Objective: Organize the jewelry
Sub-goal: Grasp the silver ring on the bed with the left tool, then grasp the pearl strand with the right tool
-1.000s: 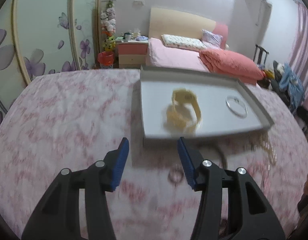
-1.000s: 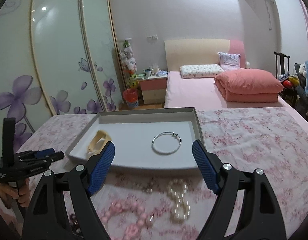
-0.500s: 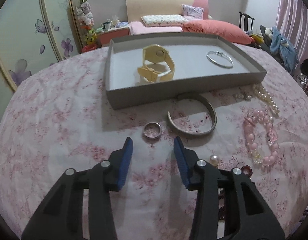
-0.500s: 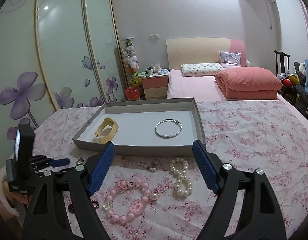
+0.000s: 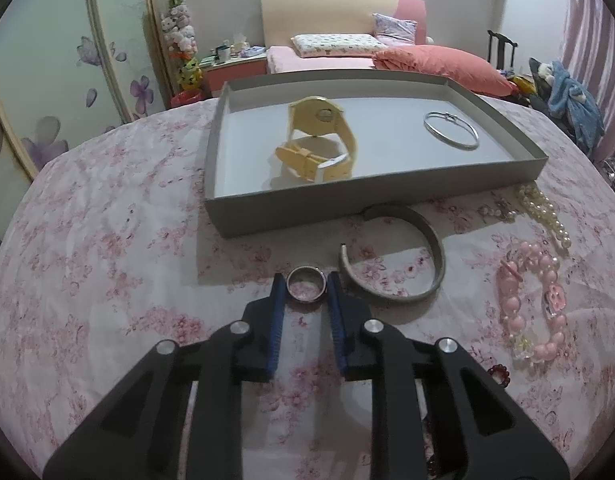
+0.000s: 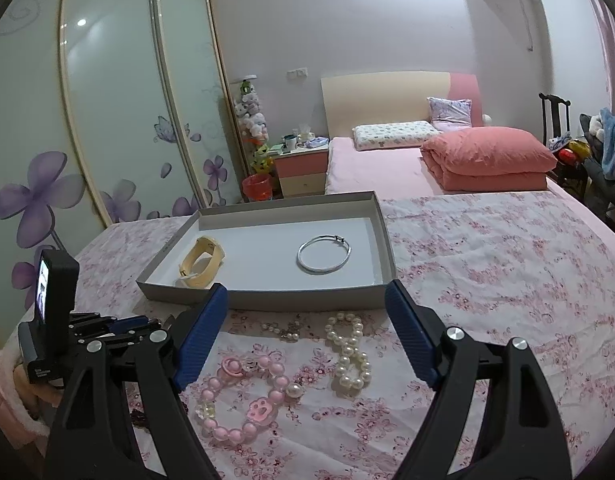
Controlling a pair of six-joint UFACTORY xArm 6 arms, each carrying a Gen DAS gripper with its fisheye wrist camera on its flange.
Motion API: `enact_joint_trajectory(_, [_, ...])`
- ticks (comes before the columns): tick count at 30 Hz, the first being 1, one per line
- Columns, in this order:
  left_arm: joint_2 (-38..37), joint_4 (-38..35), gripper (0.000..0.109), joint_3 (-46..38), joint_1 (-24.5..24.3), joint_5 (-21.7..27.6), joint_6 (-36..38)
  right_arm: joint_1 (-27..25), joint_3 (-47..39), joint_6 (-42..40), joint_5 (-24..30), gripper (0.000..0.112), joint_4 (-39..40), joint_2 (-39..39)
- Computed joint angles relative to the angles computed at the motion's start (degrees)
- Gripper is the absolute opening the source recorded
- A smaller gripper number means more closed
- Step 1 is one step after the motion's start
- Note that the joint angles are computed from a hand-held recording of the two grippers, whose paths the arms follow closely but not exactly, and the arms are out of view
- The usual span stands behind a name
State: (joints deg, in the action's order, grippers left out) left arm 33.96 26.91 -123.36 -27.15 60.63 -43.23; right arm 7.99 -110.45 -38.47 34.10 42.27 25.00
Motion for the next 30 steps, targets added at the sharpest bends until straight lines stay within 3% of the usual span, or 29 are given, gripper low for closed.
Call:
enact_joint_trajectory(8, [-8.85, 3.22, 0.021, 12.25, 1.76, -2.75, -7.06, -1.76, -1.52, 7.21, -0.71, 0.081, -5.9, 2.07])
enact_joint_trajectory(11, [-12.42, 4.68, 0.021, 16.7, 2.13, -3.8, -9.68, -2.14, -3.75, 11.45, 1.05, 0.07, -11.22, 3.89])
enact_joint_trajectory(15, [-15.38, 5.4, 0.021, 20.32, 2.29, -4.69, -11.39, -2.15, -8.58, 15.37, 7.03, 0.061, -17.95, 7.25])
enact_joint_trajectory(18, [-16.55, 5.73, 0.021, 21.75, 2.16, -5.29, -11.97, -1.53, -13.69, 16.67, 12.62, 0.061, -21.59, 10.7])
enact_joint_trajectory(23, [-17.51, 6.91, 0.021, 22.76, 1.57, -6.13, -12.38, -0.28, -21.17, 18.06, 17.16, 0.057, -25.98, 15.6])
enact_joint_trajectory(30, [-18.46, 7.19, 0.021, 23.94, 1.49, -6.68, -12.65, 0.21, -38.97, 21.83, 26.67, 0.053, -29.49, 26.11])
